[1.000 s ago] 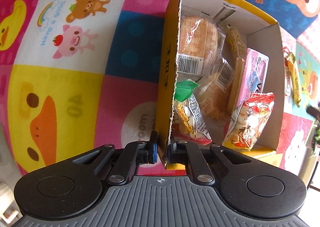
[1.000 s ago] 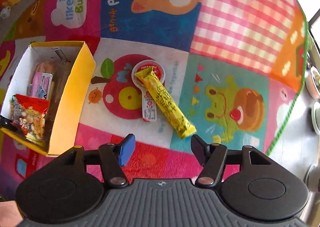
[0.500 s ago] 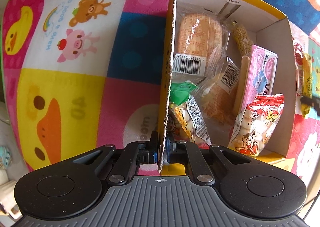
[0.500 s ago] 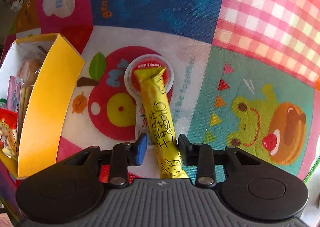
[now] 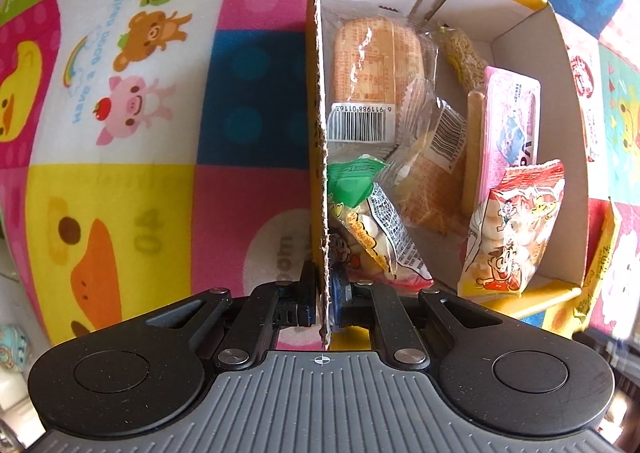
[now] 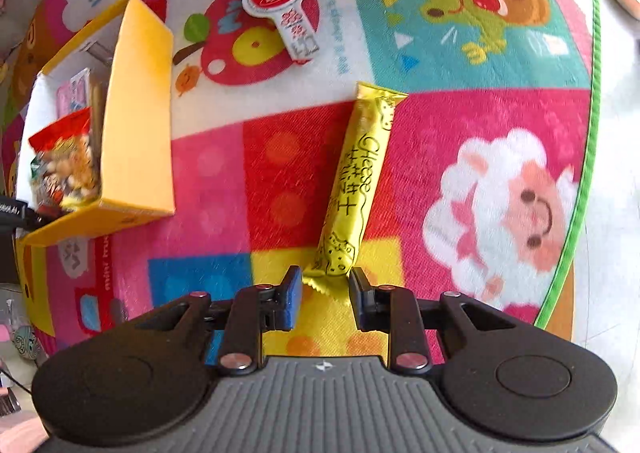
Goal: Organize objects
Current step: 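Move the right gripper down to the yellow Cheese stick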
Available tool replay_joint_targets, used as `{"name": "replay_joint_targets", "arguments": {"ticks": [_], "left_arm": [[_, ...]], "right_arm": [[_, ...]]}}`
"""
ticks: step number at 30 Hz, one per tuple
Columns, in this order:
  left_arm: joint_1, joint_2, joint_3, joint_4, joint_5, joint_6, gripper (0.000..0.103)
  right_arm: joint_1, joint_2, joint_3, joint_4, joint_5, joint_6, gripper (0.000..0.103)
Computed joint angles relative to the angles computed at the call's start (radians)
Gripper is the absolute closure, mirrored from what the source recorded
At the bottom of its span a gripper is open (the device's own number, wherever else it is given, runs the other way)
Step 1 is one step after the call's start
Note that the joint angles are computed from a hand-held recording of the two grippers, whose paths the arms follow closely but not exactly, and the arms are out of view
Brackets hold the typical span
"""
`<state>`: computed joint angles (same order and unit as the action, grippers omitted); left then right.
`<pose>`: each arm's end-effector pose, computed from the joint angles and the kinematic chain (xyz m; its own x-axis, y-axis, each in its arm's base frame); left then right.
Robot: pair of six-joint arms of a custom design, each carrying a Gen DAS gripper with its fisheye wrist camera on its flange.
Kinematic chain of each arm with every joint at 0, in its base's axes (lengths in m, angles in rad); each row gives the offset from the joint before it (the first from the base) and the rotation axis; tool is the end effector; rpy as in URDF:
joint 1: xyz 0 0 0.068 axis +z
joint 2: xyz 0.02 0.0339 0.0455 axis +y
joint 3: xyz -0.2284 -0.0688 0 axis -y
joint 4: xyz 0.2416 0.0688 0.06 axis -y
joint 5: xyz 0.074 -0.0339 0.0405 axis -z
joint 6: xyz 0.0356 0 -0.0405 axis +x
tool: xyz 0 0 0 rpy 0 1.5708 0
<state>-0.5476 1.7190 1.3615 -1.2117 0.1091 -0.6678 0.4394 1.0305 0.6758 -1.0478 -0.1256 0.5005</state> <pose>0.2552 -0.1601 0.2017 -0.9910 -0.1167 0.0662 -0.1222 0.9887 -0.0865 0.1503 0.0756 0.1739 -0.9944 0.0586 -0.0877 0.0412 0.9812 0.1887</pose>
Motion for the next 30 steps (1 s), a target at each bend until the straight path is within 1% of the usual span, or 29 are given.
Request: {"name": "replay_joint_targets", "arguments": {"ticks": [1, 3, 5, 7, 10, 12, 15, 16, 18, 19, 20, 22, 26, 29, 30], "left_arm": [[0.002, 0.0, -0.01, 0.007, -0.002, 0.002, 0.094], [-0.002, 0.004, -0.022, 0.018, 0.001, 0.013, 0.094], [0.003, -0.006, -0.043, 0.024, 0.009, 0.043, 0.093], [0.006, -0.015, -0.056, 0.028, 0.015, 0.053, 0.093], [0.014, 0.0, -0.041, 0.014, 0.018, 0.065, 0.093], [0.015, 0.014, -0.021, 0.0, 0.015, 0.089, 0.093], [0.007, 0.05, 0.024, -0.017, 0.004, 0.104, 0.093], [0.005, 0.057, 0.033, -0.02, 0.001, 0.098, 0.093], [-0.003, 0.07, 0.049, -0.023, 0.003, 0.081, 0.093], [-0.008, 0.075, 0.054, -0.021, 0.002, 0.071, 0.093], [-0.014, 0.08, 0.058, -0.021, -0.004, 0.061, 0.093], [-0.019, 0.077, 0.055, -0.019, -0.008, 0.042, 0.093], [-0.02, 0.044, 0.02, -0.002, 0.001, -0.006, 0.093], [-0.009, 0.021, -0.01, 0.006, -0.002, -0.03, 0.093], [-0.006, 0.016, -0.02, 0.012, -0.001, -0.043, 0.093]], "right_arm": [[0.055, -0.027, -0.006, -0.017, 0.024, 0.061, 0.078], [0.131, -0.053, -0.002, -0.049, 0.076, 0.166, 0.071], [0.152, -0.078, 0.007, -0.071, 0.132, 0.236, 0.051], [0.122, -0.103, 0.002, -0.065, 0.165, 0.272, 0.047], [0.034, -0.092, -0.025, -0.008, 0.164, 0.265, 0.047], [0.0, -0.061, -0.053, 0.051, 0.158, 0.254, 0.046], [-0.019, 0.002, -0.089, 0.133, 0.138, 0.267, 0.046], [0.0, -0.002, -0.095, 0.141, 0.151, 0.284, 0.044], [0.031, -0.01, -0.097, 0.134, 0.158, 0.298, 0.043], [0.04, -0.02, -0.1, 0.125, 0.151, 0.298, 0.046], [0.051, -0.029, -0.1, 0.112, 0.145, 0.296, 0.053], [0.064, -0.06, -0.109, 0.089, 0.118, 0.295, 0.06], [0.096, -0.112, -0.127, 0.051, 0.086, 0.296, 0.06], [0.079, -0.085, -0.099, 0.04, 0.091, 0.265, 0.06], [0.063, -0.063, -0.08, 0.049, 0.102, 0.233, 0.06]]}}
